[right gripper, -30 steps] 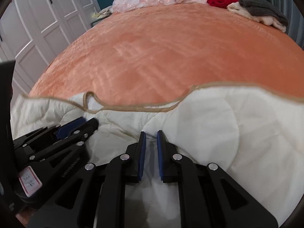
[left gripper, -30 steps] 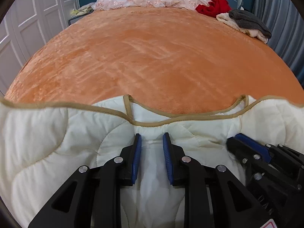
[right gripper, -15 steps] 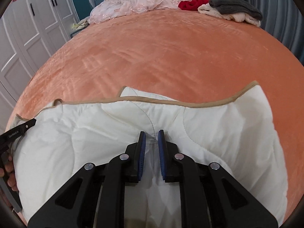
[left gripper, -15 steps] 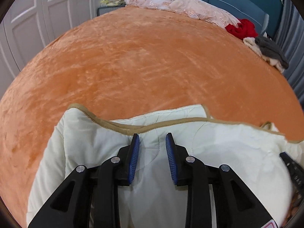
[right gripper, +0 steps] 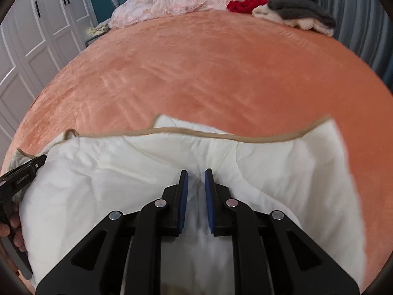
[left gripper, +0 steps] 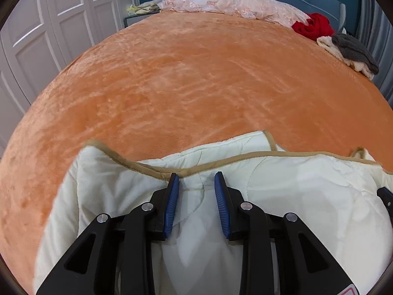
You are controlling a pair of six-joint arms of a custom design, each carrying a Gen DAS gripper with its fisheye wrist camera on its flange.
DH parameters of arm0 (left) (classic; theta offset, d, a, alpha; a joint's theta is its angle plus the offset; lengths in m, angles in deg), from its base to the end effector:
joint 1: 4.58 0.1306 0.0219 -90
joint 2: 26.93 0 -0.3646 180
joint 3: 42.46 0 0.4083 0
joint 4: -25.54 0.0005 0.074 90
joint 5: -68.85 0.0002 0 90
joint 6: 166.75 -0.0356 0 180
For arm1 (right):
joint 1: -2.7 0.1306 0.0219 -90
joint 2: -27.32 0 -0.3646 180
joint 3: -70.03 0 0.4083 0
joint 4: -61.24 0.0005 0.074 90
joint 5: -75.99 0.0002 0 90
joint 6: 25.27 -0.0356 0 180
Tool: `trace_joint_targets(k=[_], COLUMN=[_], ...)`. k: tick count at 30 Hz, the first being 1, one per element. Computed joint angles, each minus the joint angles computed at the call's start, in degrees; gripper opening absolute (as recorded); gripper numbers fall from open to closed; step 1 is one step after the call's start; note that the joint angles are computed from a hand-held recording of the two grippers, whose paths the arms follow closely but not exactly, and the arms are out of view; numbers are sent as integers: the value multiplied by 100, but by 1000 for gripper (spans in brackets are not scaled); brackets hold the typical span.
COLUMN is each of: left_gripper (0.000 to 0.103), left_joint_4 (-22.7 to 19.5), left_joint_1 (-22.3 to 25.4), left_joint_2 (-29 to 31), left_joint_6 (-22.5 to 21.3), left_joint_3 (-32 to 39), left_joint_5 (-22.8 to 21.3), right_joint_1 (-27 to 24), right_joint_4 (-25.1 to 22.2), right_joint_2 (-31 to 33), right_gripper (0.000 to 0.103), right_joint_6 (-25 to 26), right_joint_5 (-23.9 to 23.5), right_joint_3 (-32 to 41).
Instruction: Fold large clothes
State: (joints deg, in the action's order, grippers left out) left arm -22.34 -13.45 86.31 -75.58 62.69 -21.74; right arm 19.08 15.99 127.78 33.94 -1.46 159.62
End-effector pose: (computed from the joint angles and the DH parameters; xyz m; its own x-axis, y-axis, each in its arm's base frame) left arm 0.6236 -0.0975 0.3172 -0.8217 0.1076 -0.5597 0.1317 0.9913 -0.0029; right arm 0.5295 0.1471 0.3217 -0.7657 0.2957 -0.5712 0.2711 0.9537 0.1304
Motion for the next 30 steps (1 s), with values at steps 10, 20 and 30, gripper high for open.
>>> trace_joint_targets(k=[10, 20, 30], left_gripper=[30, 31, 78], left_joint_4=[47, 323, -517], left_joint_1=[-319, -479, 797], left_joint_2=[-1564, -1631, -3238], left_joint_6=[70, -21, 770], left_joint_3=[-1508, -1959, -2679], left_joint_5=[934, 530, 1652], right_joint_1=[1033, 1150, 1328], right_joint_4=[180, -209, -634], right_joint_2=[-586, -205, -557], right_gripper=[16, 15, 18], right_joint_6=[-234, -167, -429], right_joint_5=[-214, -371, -504], right_joint_3=[-300, -210, -81])
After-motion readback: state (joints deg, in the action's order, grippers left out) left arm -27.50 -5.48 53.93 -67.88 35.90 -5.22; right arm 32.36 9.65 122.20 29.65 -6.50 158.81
